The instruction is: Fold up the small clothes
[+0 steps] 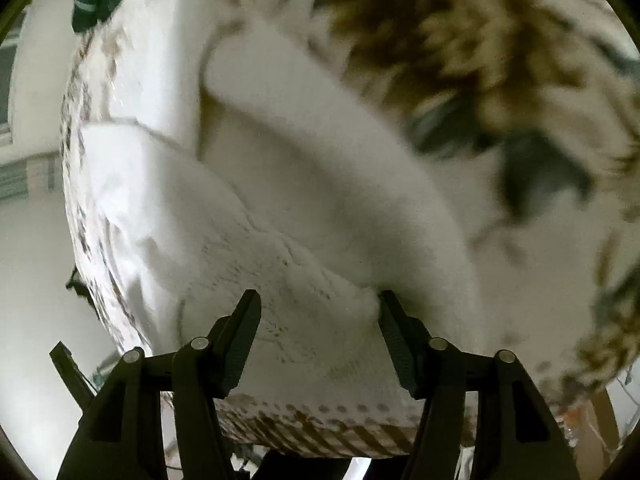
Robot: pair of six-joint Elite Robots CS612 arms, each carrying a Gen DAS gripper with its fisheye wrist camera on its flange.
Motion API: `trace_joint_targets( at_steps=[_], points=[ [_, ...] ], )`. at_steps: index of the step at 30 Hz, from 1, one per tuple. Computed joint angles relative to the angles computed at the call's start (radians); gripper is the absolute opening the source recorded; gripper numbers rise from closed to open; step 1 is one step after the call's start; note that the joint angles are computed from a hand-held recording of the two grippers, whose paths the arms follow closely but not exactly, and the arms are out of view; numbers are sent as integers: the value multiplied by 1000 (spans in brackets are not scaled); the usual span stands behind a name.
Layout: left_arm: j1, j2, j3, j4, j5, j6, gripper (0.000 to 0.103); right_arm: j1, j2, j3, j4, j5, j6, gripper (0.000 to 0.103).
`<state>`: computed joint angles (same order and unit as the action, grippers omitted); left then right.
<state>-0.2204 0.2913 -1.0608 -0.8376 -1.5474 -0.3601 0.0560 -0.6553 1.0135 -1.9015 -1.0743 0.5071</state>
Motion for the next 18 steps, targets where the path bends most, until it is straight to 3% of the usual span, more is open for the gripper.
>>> trace_joint_targets(
  at_steps=[3,5,8,12,14,18],
  points=[
    [14,23,-36,40,-20,-25,97,23,-1,-25,78,-79,-62,13],
    [20,37,-58,58,-41,-35,97,19,-18,-7,78,-50,-77,17],
    [28,56,-84,65,-80,-55,97,3,-53,36,11,-21,-35,40],
    [45,52,-75,13,-117,-57,97,-36,-71,70,-137,-26,91,42],
    [54,36,-44,-56,-137,-51,97,-52,-33,11,-162,-45,108,42],
    [59,-11,72,-234,-132,-30,97,-70,127,-249,-112,-40,69,42]
  ],
)
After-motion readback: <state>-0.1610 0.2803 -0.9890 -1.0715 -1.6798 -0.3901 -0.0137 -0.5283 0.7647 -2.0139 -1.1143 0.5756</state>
